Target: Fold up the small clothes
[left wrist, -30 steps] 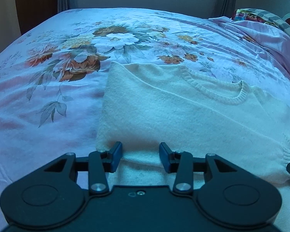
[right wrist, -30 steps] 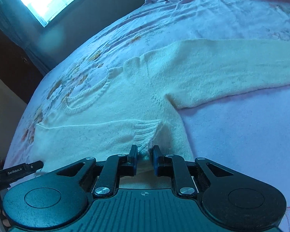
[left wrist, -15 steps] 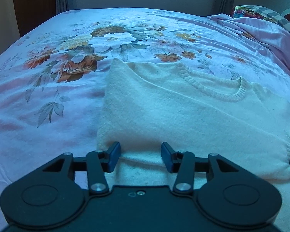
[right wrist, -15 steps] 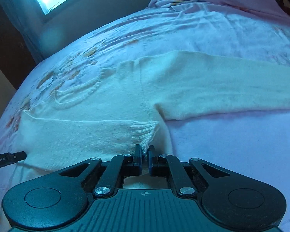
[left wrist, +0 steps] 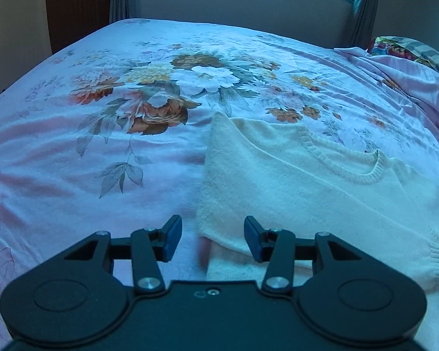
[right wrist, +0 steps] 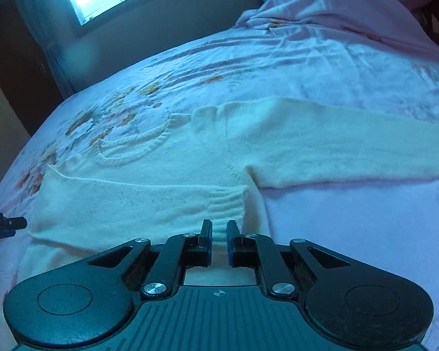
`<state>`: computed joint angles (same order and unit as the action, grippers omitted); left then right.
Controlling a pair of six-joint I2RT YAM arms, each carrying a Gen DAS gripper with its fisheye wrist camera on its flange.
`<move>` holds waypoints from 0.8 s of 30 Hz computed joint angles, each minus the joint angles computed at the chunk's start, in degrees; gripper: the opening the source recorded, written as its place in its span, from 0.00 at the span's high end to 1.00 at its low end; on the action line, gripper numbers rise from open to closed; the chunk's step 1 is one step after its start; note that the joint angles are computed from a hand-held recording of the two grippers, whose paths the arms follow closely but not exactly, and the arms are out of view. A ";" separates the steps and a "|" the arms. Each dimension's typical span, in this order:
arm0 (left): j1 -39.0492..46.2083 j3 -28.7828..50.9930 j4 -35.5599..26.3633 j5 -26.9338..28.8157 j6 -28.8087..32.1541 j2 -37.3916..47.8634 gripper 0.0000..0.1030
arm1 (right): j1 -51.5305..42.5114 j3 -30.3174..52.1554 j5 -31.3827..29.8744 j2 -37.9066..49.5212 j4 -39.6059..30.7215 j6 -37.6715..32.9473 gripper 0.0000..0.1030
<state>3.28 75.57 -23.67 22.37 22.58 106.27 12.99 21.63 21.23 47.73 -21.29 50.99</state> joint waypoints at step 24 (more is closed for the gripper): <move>-1.67 -7.29 3.54 -1.37 2.36 -2.70 0.57 | -1.93 1.18 1.57 0.45 -4.80 2.11 0.95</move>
